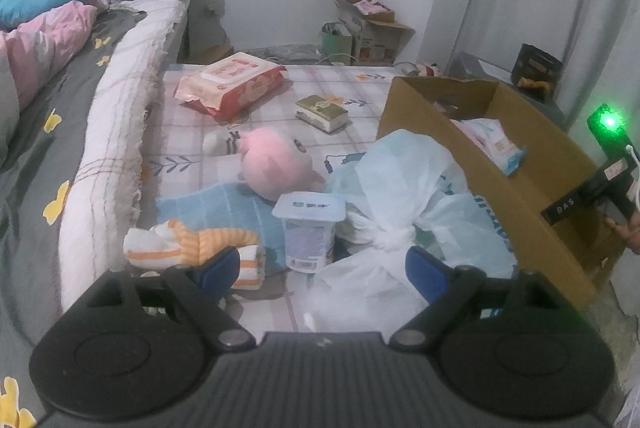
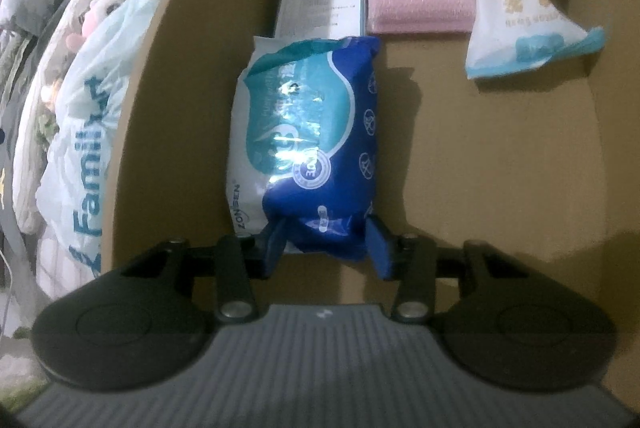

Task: Organize soft objects
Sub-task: 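Lower the wet-wipes pack into the box and open the right tool, then withdraw the right tool and move it to the pink plush toy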

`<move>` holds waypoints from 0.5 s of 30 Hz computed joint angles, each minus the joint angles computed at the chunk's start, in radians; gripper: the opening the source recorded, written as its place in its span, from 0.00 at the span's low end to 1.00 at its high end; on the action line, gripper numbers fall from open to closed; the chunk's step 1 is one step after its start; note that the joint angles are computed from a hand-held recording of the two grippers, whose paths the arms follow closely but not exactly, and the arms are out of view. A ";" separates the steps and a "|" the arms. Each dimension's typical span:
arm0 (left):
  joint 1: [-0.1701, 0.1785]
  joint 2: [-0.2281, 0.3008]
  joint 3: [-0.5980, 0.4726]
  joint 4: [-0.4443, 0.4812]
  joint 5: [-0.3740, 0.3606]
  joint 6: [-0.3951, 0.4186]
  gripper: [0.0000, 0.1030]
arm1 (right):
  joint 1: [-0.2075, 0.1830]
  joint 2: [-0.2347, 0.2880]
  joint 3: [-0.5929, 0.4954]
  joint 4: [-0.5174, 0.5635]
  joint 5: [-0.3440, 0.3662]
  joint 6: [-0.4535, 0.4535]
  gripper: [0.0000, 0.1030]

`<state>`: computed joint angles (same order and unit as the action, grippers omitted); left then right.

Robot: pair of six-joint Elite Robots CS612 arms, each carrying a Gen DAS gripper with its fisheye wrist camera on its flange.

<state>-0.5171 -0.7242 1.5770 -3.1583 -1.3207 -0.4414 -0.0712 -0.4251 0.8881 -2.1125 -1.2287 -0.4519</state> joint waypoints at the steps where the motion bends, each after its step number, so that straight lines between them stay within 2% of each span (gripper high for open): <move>1: 0.001 -0.001 0.002 -0.002 0.000 -0.003 0.88 | 0.001 -0.001 0.004 -0.010 0.002 0.006 0.42; 8: 0.005 -0.002 0.011 -0.012 0.008 -0.010 0.88 | -0.006 -0.013 0.030 -0.062 0.021 0.061 0.44; 11: 0.007 -0.003 0.018 -0.020 0.010 -0.006 0.88 | -0.010 -0.034 0.056 -0.085 0.029 0.093 0.49; 15: 0.009 -0.007 0.029 -0.034 0.018 0.000 0.88 | -0.013 -0.079 0.119 -0.184 0.033 0.112 0.59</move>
